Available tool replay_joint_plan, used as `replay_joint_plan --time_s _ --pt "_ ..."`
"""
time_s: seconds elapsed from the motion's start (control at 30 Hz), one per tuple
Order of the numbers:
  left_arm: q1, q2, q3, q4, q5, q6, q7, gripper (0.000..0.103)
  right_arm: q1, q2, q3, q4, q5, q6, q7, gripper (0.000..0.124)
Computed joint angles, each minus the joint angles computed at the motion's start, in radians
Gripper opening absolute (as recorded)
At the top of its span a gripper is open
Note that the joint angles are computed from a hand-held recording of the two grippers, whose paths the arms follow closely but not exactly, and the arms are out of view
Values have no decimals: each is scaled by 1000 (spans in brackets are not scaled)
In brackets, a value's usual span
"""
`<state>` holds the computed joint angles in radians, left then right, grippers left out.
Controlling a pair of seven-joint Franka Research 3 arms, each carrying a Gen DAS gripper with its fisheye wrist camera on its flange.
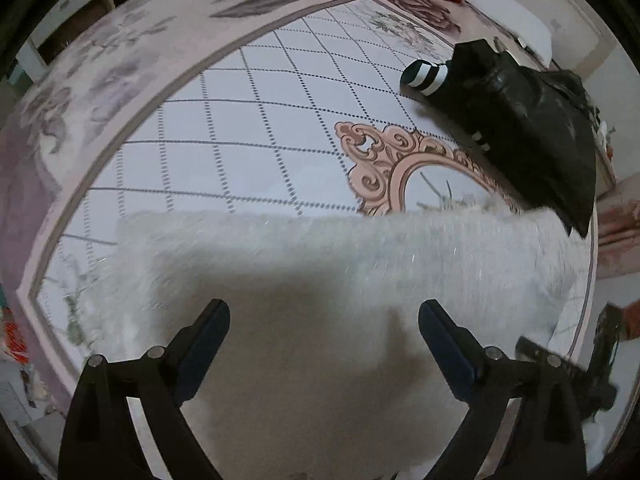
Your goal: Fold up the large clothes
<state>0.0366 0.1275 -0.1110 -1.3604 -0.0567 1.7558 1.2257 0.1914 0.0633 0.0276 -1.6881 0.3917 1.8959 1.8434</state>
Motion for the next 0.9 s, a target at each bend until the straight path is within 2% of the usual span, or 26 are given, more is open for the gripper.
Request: replay_joint_plan --time_s 0.03,0.13,0.23,0.27,0.3,0.33,0.37,0.43,0.5,0.53,0.57,0.6,0.7,0.73,0.77,0.83,0.9 --pt "0 -23 0 -24 4 4 7 97 -5 -16 -2 -20 39 -5 10 30" --pt "-1 -81 3 -78 12 -21 27 97 -12 -126 -11 -147 123 3 83 17" --pt "-2 -134 11 -132 17 -54 33 97 -19 -272 -30 -325 273 -21 165 15" --pt "-1 -155 16 -152 11 -66 33 97 -19 -300 -37 -356 297 -60 191 15" --pt "0 -173 21 -171 8 -77 30 97 -23 -320 -44 -367 294 -134 233 17" --pt "1 -189 25 -188 6 -88 25 97 -27 -332 -45 -365 277 -171 252 23" --pt "0 -200 27 -201 4 -93 21 97 -31 -345 -39 -343 224 -201 255 23" --pt "-1 -222 32 -235 -1 -92 8 97 -33 -345 -15 -264 90 -220 219 31" --pt "-4 -229 33 -252 3 -89 0 97 -32 -337 -1 -195 17 -193 188 55" --pt "-4 -233 34 -262 2 -78 -8 97 -30 -324 0 -165 16 -149 169 78" --pt "-5 -238 35 -273 0 -67 -13 97 -27 -310 -2 -149 22 -124 153 89" --pt "-6 -235 36 -275 3 -60 -20 97 -21 -274 -4 -112 29 -89 119 89" --pt "-5 -224 38 -281 4 -33 -28 97 -4 -156 1 -14 24 -75 45 88" --pt "-5 -218 39 -278 7 -28 -29 97 2 -108 4 27 24 -82 32 64" --pt "-3 -216 40 -278 5 -20 -27 97 12 -50 13 85 20 -78 44 6" --pt "1 -216 43 -278 11 -8 -20 97 19 14 17 154 69 -65 48 5" --pt "8 -225 49 -286 10 5 -11 97 40 61 34 259 80 13 40 5"
